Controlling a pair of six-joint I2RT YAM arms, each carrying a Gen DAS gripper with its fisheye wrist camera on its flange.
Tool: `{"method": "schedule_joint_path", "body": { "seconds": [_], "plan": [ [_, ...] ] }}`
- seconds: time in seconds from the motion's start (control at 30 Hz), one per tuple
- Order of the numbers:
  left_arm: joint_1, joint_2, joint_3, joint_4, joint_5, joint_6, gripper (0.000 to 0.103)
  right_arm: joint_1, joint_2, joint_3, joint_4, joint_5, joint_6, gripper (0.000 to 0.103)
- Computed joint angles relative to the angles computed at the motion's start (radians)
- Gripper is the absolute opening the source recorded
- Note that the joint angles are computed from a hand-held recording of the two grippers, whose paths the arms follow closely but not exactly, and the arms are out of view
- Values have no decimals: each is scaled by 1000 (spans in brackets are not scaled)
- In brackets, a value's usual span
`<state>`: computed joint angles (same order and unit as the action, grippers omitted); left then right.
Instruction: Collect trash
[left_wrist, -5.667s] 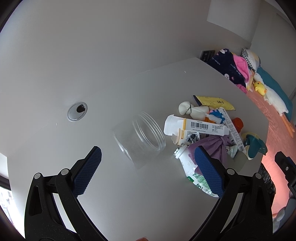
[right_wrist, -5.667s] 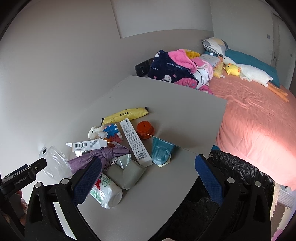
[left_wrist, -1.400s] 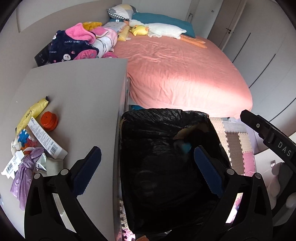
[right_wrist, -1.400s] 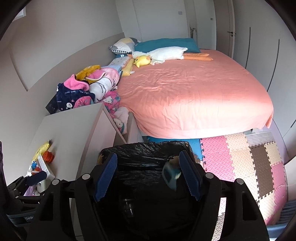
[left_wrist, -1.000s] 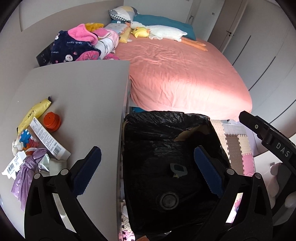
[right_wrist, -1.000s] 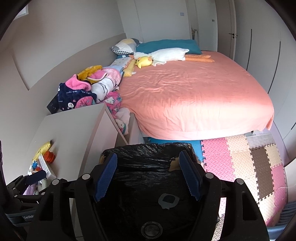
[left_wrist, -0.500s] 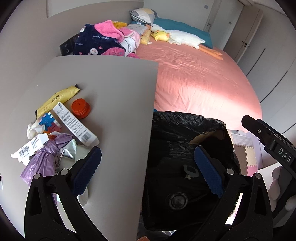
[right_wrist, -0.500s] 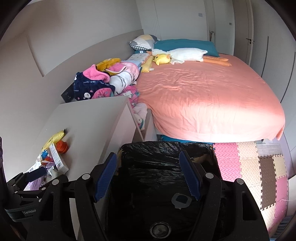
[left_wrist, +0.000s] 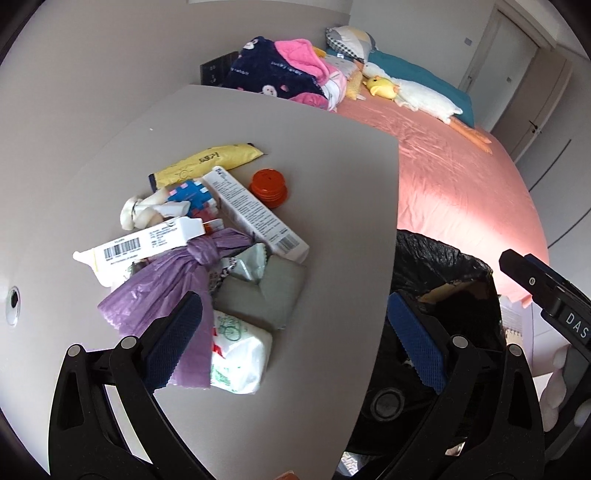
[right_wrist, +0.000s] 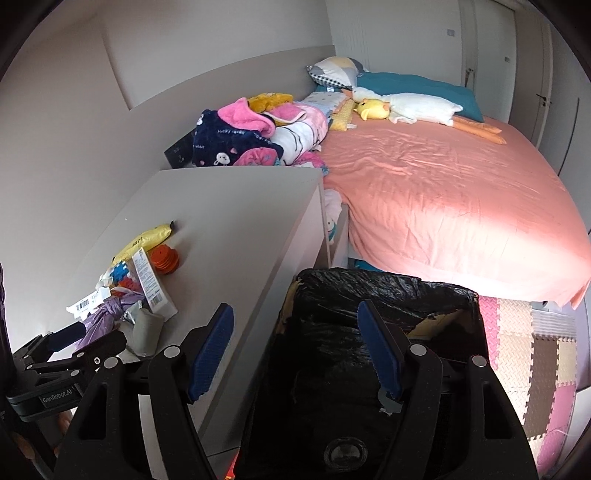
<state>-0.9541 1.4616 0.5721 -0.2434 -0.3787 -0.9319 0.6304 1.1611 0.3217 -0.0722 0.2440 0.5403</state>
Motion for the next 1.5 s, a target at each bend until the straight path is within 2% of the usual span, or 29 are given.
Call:
{"method": "schedule_joint_path", "body": {
  "seconds": [0.13, 0.47, 0.7, 0.97, 1.03, 1.07, 1.1, 1.13, 1.2, 1.27, 1.37, 1.5],
  "plan": [
    [32, -41, -41, -17, -11, -4, 97, 44, 72, 25, 34, 0, 14, 70],
    [156, -98, -140, 44, 36, 44, 97, 97, 229, 74, 120, -24, 22, 70],
    [289, -32, -168, 110, 117, 120, 78, 132, 354, 116, 189, -73, 12, 70],
    [339, 20, -185, 170, 130, 183, 77, 184, 507, 202, 227, -134, 24, 70],
    [351, 30, -186, 179, 132, 199, 70, 194, 530, 222, 226, -141, 21, 70],
    [363, 35, -188, 185, 142, 206, 57, 199, 542, 233, 226, -144, 20, 70],
    [375, 35, -196, 199, 158, 212, 49, 204, 554, 243, 226, -148, 19, 70],
    [394, 37, -203, 217, 176, 222, 45, 204, 560, 249, 225, -156, 15, 70],
    [420, 29, -221, 241, 197, 237, 26, 209, 577, 262, 227, -171, 13, 70],
    [430, -4, -247, 266, 204, 240, 17, 213, 600, 279, 229, -192, 12, 70],
    [423, -87, -288, 282, 190, 229, 11, 220, 630, 299, 237, -210, 12, 70],
    [401, -216, -313, 234, 171, 223, 11, 218, 671, 330, 242, -240, 9, 70]
  ]
}}
